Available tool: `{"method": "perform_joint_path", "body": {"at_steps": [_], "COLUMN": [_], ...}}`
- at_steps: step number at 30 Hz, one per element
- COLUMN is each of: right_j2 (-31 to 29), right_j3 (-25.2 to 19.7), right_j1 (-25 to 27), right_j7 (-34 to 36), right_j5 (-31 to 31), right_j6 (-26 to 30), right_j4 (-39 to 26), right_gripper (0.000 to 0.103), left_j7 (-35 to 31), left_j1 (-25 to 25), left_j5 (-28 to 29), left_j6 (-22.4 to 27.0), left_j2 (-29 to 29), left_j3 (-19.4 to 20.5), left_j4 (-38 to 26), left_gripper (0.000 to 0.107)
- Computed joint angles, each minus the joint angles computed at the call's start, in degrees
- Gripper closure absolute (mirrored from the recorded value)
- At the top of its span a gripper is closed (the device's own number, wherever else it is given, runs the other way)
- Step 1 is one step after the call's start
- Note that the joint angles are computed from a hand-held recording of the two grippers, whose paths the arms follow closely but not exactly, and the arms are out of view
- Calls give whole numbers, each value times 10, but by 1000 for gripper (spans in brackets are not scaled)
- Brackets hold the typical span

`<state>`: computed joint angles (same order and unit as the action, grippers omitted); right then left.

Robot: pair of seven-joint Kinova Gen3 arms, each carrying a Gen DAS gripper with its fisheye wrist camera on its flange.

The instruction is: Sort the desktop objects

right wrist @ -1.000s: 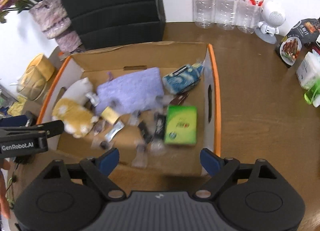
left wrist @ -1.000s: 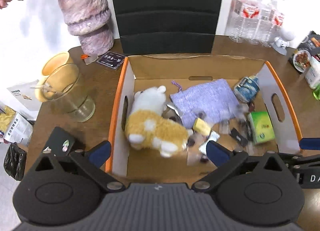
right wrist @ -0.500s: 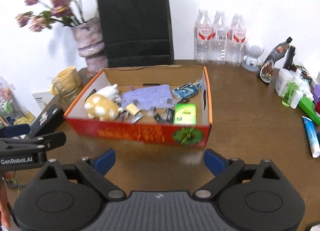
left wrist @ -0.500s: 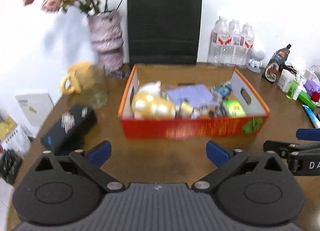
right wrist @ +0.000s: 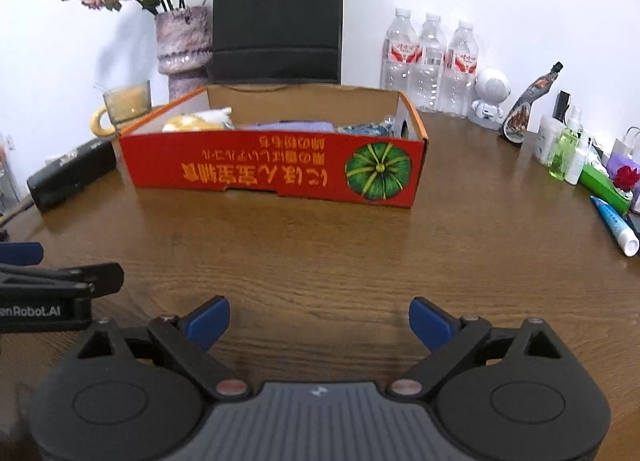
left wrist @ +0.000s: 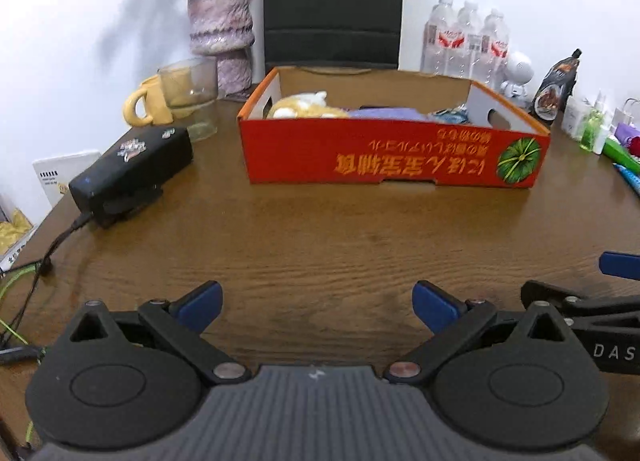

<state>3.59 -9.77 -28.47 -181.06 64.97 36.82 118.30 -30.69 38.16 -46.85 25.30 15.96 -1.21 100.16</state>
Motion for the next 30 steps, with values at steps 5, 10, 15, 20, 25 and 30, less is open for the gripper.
{"method": "perform_joint_path", "body": {"at_steps": [5,10,15,20,25,30], "right_j2": [9,18,22,26,28,28], "right_j3": [4,9,15,16,13,12], "right_j1": [0,-1,-2,-6,-6,-5], "right_j7": [-21,-24,-46,-85,-100,-104], "right_j5": [8,8,27,58,69,73], "right_j6": [-5,-11,-24,-20,-15,-16], "right_j4": [6,5,12,19,22,24], "right_gripper": [6,6,6,1,0,0], "left_j7": [-22,-46,-37,4,41,43], "left_j1": [-6,-8,10,41,62,58], "left_j5": [15,41,36,1,-35,-37], "left_j6": [-17,-29,-42,-63,-83,-83], "left_j2": [10,17,17,18,19,19], "left_j3": [3,-2,-26,-61,-87,-84], "left_j4": [6,6,12,24,36,36], "left_gripper": [4,4,4,4,4,4]}}
